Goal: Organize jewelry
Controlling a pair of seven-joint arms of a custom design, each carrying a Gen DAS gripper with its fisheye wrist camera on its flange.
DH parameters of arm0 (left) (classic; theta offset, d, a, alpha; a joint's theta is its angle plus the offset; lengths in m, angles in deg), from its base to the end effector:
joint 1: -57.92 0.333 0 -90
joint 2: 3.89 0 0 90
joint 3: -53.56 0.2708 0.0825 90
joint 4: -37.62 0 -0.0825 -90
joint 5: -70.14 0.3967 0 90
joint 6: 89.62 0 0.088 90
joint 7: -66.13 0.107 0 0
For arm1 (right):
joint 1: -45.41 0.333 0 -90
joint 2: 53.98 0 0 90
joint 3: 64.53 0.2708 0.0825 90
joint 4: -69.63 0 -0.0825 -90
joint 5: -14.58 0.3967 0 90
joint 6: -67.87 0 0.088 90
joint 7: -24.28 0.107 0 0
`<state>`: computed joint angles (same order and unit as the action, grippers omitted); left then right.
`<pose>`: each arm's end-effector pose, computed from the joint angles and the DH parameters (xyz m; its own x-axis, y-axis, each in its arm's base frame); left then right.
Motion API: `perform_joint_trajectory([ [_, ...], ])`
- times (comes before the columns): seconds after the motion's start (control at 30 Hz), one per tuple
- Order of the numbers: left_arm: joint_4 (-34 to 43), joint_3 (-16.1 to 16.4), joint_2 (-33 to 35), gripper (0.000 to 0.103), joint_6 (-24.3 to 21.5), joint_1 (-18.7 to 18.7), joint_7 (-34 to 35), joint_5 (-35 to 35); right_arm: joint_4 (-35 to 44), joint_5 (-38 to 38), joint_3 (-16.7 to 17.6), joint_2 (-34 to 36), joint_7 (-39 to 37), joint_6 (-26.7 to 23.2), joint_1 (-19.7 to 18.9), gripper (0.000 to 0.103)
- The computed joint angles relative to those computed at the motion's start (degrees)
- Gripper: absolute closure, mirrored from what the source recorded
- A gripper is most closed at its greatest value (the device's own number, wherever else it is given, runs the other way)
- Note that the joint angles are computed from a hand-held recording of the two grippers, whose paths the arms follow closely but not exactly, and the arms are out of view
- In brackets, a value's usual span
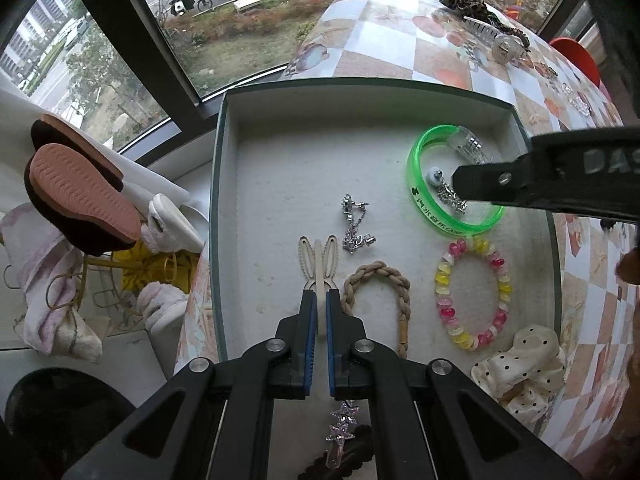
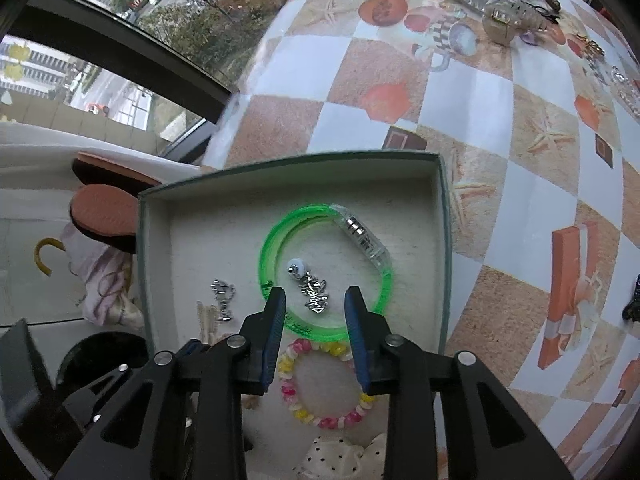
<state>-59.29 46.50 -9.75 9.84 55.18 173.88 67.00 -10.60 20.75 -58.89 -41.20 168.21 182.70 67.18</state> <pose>0.5460 -0.1023 0.5927 -0.4580 -0.8889 -0.0041 -0.8784 0.4533 -0.1513 0.5879 0.3044 0.5749 -0.4217 -0.8259 -0.3743 -0.8632 0.4920 -0.1131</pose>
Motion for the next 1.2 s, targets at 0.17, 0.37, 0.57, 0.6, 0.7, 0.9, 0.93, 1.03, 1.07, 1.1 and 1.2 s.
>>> perform_joint_trajectory([
  [0.17,0.0,0.0,0.0,0.095,0.0,0.0,0.2,-0.3,-2.5,-2.3,-0.1,-3.5,2.2,1.4,0.5,0.069],
  [0.37,0.5,0.1,-0.1,0.095,-0.3,-0.3,1.5,-2.4,-8.6,-2.7,0.3,-9.1,4.8,3.3,0.3,0.069],
  [0.57,1.8,-0.2,0.3,0.014,-0.3,-0.6,1.4,-3.2,-14.2,-4.2,0.8,-14.5,8.6,3.6,-0.3,0.069],
  [0.6,1.2,-0.4,-0.4,0.000,1.0,-0.6,0.6,-2.1,-14.8,-4.6,1.0,-15.2,9.2,3.4,-0.4,0.069],
  [0.7,1.2,-0.2,-1.1,0.000,2.0,-0.9,0.9,-2.7,-16.6,-5.3,1.2,-17.2,10.4,2.8,-0.7,0.069],
  [0.9,1.6,-0.6,-1.7,0.000,2.5,-1.2,0.4,-1.1,-16.7,-5.0,1.7,-17.9,10.9,-0.2,-0.9,0.069],
  [0.93,1.3,-0.6,-2.1,0.000,2.8,-1.2,0.2,-0.8,-16.3,-5.0,1.8,-17.7,10.8,-1.1,-0.8,0.068],
  [1.03,0.7,-0.5,-3.0,0.000,3.2,-1.2,-0.4,0.1,-14.1,-5.5,2.1,-16.4,10.0,-4.2,-0.4,0.055],
  [1.07,1.3,-0.5,-2.8,0.000,2.3,-1.1,-0.7,0.2,-14.1,-5.6,2.2,-16.4,9.8,-4.5,-0.2,0.054],
  [1.1,1.1,-0.4,-2.8,0.000,2.1,-1.1,-0.8,0.3,-13.5,-5.6,2.2,-16.1,9.5,-5.2,0.0,0.053],
  [1.2,1.3,-0.4,-2.9,0.000,1.0,-0.9,-1.3,1.1,-11.6,-5.0,2.4,-14.9,8.3,-7.6,0.5,0.048],
])
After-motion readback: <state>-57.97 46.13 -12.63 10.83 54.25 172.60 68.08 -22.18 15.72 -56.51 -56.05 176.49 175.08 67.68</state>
